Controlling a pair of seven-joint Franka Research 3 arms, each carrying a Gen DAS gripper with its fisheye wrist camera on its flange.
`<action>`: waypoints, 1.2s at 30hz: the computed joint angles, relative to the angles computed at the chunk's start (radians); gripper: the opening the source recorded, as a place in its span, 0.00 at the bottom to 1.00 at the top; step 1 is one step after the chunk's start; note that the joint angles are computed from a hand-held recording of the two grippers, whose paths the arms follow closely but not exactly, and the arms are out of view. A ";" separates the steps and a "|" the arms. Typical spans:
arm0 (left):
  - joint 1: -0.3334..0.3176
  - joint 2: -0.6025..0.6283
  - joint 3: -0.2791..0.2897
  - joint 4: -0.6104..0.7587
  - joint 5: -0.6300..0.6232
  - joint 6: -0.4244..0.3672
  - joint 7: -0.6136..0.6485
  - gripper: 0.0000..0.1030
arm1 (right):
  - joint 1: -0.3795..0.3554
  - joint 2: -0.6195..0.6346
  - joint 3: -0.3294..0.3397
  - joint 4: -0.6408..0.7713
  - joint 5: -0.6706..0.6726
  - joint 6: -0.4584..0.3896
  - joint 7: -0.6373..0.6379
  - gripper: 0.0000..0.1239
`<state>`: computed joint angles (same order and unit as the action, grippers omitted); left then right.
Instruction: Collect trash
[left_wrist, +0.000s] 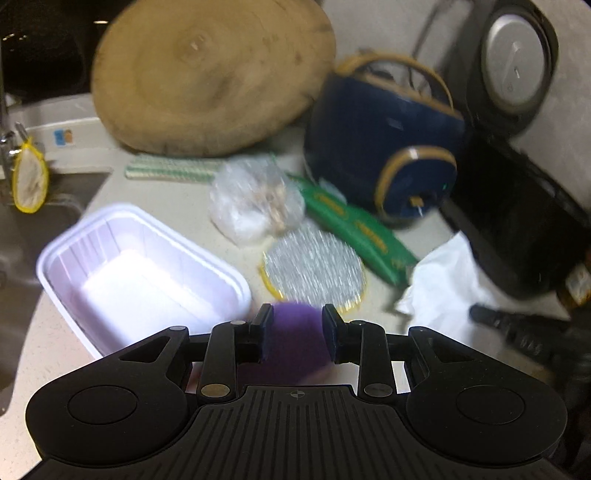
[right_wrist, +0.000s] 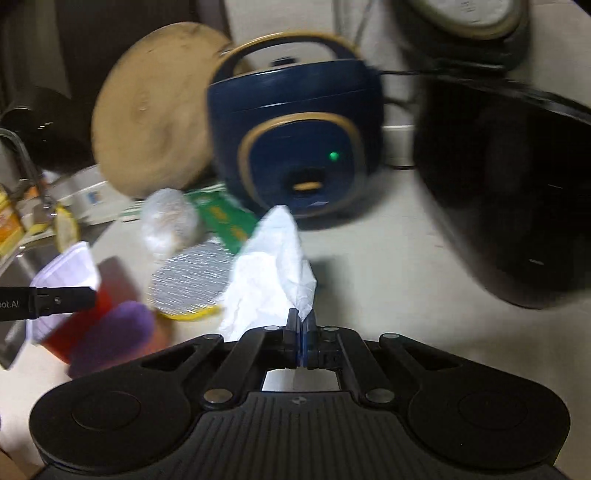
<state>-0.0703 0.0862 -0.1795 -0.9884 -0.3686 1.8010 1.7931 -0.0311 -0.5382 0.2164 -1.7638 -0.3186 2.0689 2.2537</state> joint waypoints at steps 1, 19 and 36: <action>0.000 -0.008 -0.001 -0.012 0.006 -0.015 0.012 0.31 | -0.003 -0.015 0.002 -0.016 -0.005 -0.006 0.009 0.01; -0.009 -0.092 0.032 -0.144 -0.002 0.084 0.016 0.32 | -0.063 -0.119 0.066 -0.085 -0.034 -0.038 0.072 0.39; 0.066 -0.227 0.128 -0.310 -0.087 0.220 -0.087 0.31 | 0.167 0.218 0.095 0.109 -0.104 0.214 -0.300 0.53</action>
